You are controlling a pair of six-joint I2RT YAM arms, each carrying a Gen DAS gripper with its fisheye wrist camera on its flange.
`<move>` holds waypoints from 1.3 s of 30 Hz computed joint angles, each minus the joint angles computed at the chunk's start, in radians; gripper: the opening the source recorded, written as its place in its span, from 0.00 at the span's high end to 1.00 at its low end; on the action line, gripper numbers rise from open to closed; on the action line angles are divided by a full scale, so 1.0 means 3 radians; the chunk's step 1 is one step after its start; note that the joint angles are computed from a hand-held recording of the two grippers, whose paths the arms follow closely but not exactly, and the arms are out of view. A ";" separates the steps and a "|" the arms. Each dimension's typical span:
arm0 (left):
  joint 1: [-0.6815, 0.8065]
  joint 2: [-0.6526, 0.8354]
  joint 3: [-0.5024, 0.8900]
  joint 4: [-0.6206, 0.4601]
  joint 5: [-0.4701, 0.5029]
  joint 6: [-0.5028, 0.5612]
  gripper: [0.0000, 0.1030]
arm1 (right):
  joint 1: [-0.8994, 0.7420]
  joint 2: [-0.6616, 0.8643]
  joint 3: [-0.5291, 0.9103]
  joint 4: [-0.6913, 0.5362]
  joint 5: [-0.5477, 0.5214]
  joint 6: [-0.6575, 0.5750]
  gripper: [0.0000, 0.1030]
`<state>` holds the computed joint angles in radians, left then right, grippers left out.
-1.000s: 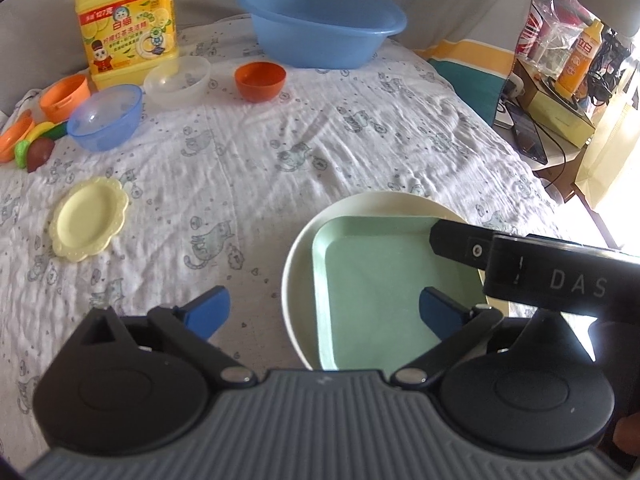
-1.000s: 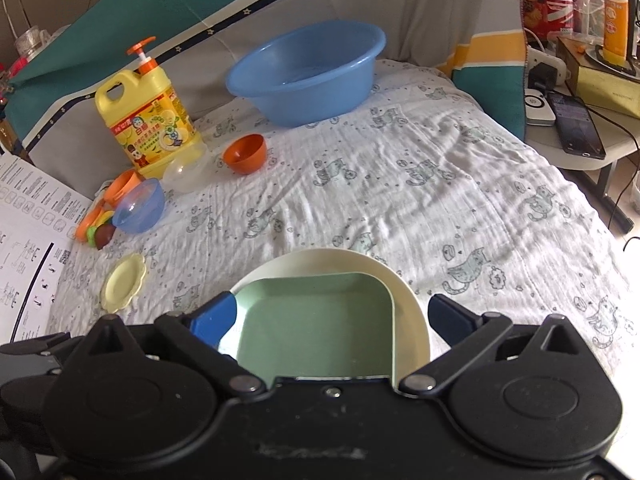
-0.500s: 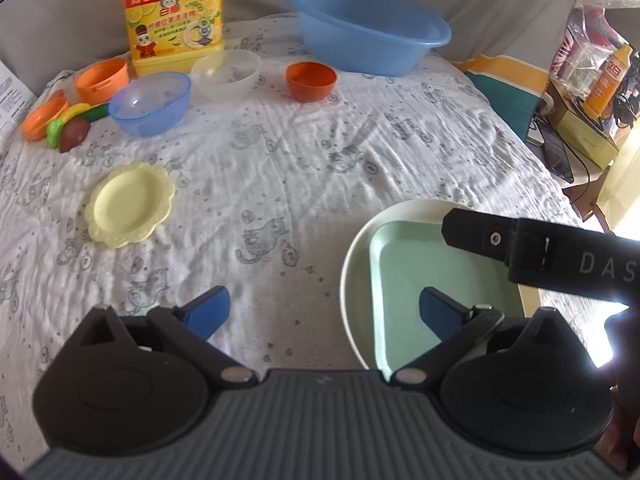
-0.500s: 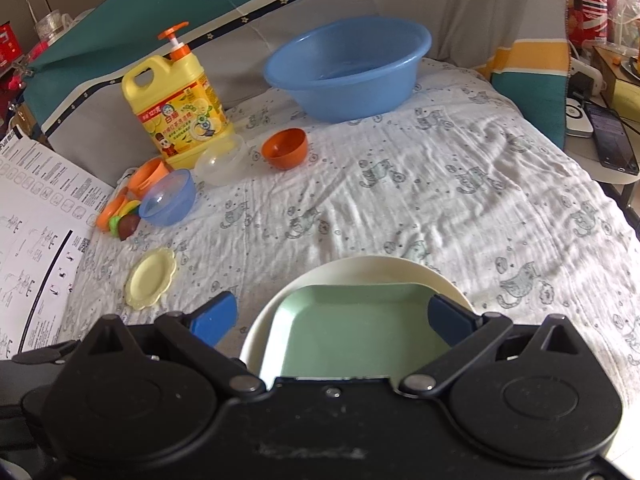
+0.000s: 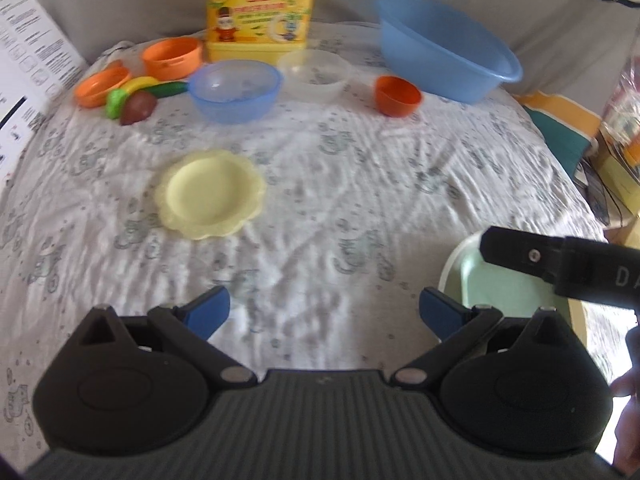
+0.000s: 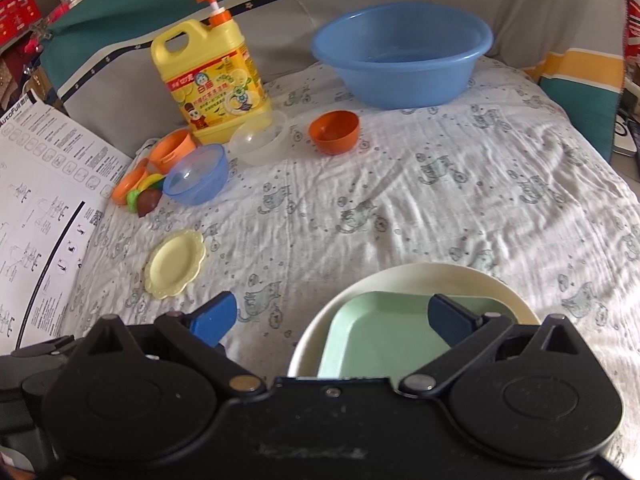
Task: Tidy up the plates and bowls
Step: 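Open the left gripper and move it to the small yellow scalloped plate, then close the left gripper on the rim of the yellow plate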
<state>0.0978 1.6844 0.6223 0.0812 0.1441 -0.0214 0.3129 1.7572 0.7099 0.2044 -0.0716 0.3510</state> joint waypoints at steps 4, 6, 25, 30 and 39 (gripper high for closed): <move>0.0358 0.0132 0.0092 0.0043 0.0077 0.0057 0.00 | 0.0151 0.0234 0.0323 -0.0153 0.0022 0.0027 0.00; 0.0538 0.0221 0.0163 0.0052 0.0108 0.0091 0.00 | 0.0231 0.0358 0.0496 -0.0230 0.0026 0.0050 0.00; 0.1076 0.1331 0.1241 0.0021 0.0459 0.0380 0.24 | 0.0580 0.1879 0.2596 -0.0970 -0.0297 0.0276 0.32; 0.1059 0.1435 0.1334 0.0046 0.0537 0.0387 0.33 | 0.0591 0.2128 0.2884 -0.1069 -0.0445 0.0286 0.52; 0.1044 0.1478 0.1356 0.0075 0.0659 0.0416 0.76 | 0.0651 0.2287 0.3028 -0.1010 -0.0442 0.0228 0.74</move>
